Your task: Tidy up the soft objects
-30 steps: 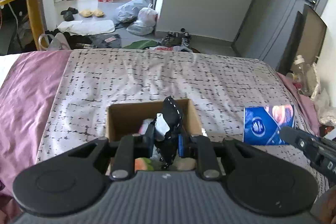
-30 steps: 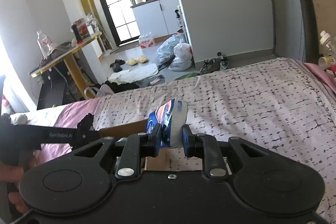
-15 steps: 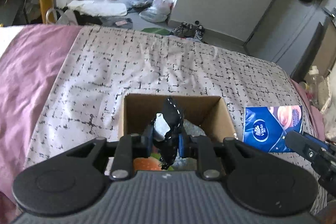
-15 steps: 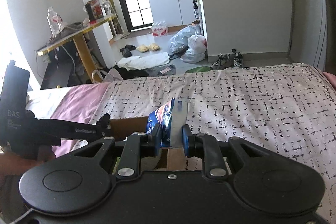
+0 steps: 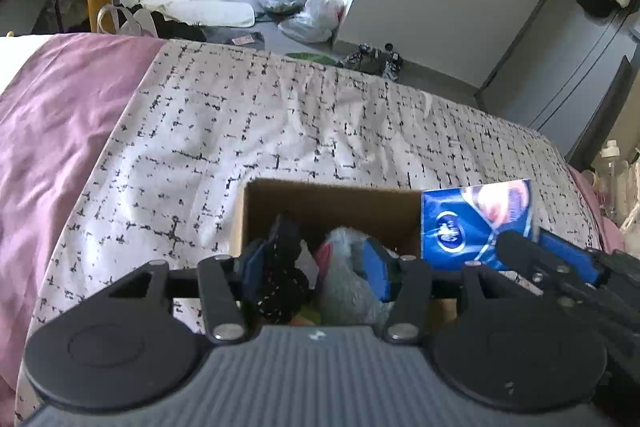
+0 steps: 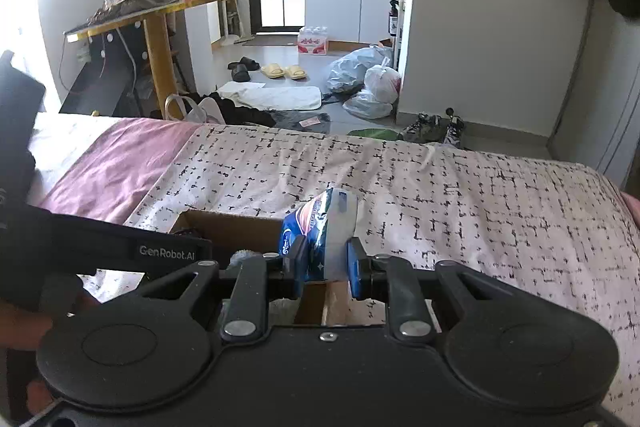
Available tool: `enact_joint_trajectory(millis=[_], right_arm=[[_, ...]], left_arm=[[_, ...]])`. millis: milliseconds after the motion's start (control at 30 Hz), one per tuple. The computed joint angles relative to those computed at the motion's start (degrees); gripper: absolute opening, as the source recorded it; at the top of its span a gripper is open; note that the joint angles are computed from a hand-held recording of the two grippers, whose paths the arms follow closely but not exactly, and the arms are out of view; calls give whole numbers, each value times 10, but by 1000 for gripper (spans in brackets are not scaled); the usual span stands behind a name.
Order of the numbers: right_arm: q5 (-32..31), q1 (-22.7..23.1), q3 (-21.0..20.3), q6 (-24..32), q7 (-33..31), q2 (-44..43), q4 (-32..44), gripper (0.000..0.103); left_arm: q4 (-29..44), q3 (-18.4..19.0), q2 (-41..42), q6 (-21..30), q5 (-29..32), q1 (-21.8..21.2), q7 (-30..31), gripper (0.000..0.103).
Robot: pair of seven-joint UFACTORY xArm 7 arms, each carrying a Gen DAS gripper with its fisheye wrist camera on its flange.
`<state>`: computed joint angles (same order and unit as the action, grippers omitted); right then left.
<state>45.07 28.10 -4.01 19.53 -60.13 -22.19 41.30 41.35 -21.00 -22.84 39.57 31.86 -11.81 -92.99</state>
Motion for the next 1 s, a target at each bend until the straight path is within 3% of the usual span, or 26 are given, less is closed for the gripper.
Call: enact_joint_trajectory(millis=[167,300,367,433,467,633,833,933,1000], right_arm=[[9,20,-3,-42,-50,17,4,21],[-14,2,6,-31,-33,22,6,23],[-14,-1,1,-16,-25,12,2,29],[5,2,-15,10,-26,5,5,46],[16,1,-20,17,-29,2,6,48],[22,-36,-25,66,12,-4,15,49],[33,-74,-35,108,16,-20,12,49],[33,-91,-41,124,13,-26,9,49],[29,-104,-44,143,19,-27,12,49]], left_arm=[[-2,2,-3,-1,-2,3,-3,52],[0,0,1,2,-1,4,-7,52],[2,-1,4,6,1,4,-11,52],[5,-4,7,13,6,5,-19,52],[6,-5,7,17,8,4,-24,53],[19,-2,13,33,7,-6,-18,53],[40,-5,22,52,10,-19,-14,53],[52,-7,26,65,9,-28,-15,61],[71,-16,34,99,13,-35,-8,68]])
